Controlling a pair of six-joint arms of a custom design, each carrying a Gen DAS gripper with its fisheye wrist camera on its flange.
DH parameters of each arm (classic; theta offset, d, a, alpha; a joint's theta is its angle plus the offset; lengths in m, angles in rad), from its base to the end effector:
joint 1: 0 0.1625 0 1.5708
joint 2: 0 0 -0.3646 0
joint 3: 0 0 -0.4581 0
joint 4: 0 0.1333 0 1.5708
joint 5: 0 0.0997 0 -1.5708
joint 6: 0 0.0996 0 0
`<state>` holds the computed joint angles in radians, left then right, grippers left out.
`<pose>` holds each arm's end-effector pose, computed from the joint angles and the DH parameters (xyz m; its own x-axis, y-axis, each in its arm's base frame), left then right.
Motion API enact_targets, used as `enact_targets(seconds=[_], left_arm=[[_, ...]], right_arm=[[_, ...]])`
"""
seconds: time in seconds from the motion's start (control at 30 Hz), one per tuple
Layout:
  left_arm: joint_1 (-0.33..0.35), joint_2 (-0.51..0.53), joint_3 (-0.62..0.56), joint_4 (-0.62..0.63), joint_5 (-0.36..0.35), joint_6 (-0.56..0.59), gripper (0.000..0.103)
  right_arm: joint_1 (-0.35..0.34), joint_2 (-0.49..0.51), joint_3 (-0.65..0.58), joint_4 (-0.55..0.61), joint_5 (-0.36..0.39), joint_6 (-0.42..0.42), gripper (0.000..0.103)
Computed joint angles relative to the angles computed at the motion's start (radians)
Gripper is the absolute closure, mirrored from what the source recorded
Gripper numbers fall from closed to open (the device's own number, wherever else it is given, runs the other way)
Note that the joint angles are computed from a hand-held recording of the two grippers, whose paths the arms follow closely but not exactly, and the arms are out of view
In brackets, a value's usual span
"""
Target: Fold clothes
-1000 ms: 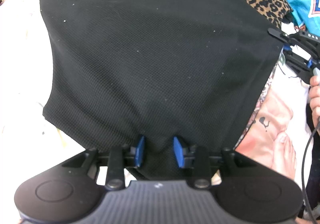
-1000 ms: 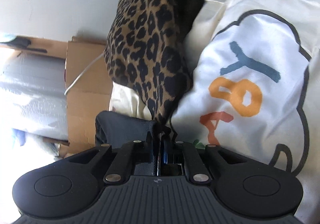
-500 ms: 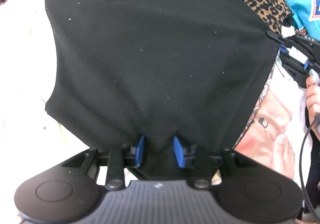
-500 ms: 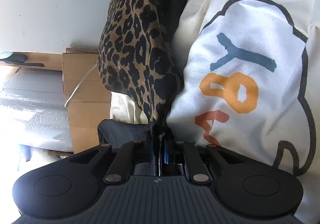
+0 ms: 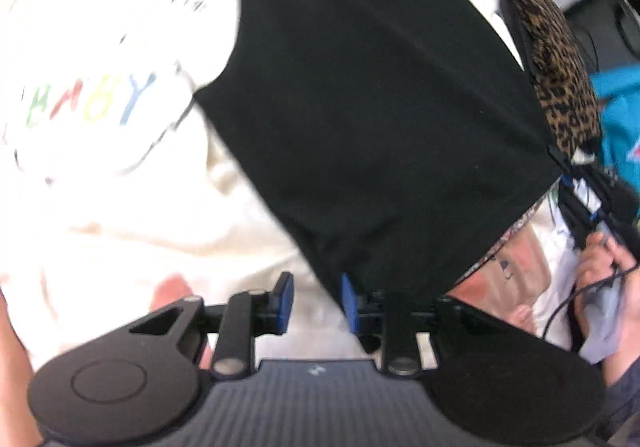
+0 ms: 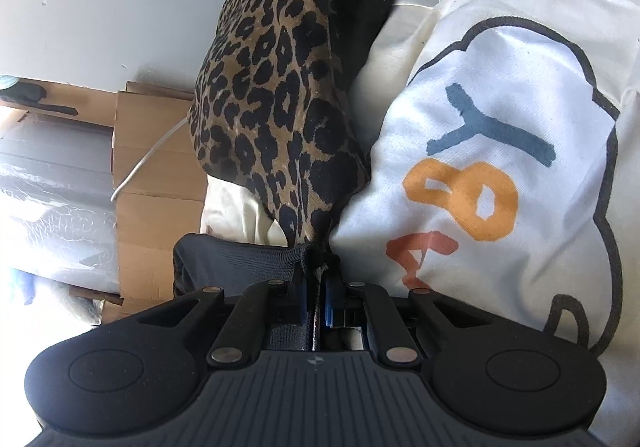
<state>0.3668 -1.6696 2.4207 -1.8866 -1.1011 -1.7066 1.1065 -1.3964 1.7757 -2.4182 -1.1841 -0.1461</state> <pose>-0.2645 -0.2927 0.0901 -0.8195 -0.4441 -0.3622 -0.2549 0.8485 -0.4637 -0.1246 -0.6303 0.3146 -0.9529 0.1436 -0.2673 0.2637 0.8277 -0.4954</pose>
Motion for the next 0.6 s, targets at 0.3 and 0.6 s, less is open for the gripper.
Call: enact_targets(seconds=[0.3, 0.6], left_arm=[[-0.132, -0.205, 0.209, -0.156, 0.052, -0.303, 0.049], [-0.054, 0.137, 0.111, -0.517, 0.041, -0.182, 0.053]], right_arm=[[0.011, 0.009, -0.029, 0.053, -0.029, -0.040, 0.096], [0.007, 0.008, -0.039, 0.085, -0.027, -0.059, 0.095]])
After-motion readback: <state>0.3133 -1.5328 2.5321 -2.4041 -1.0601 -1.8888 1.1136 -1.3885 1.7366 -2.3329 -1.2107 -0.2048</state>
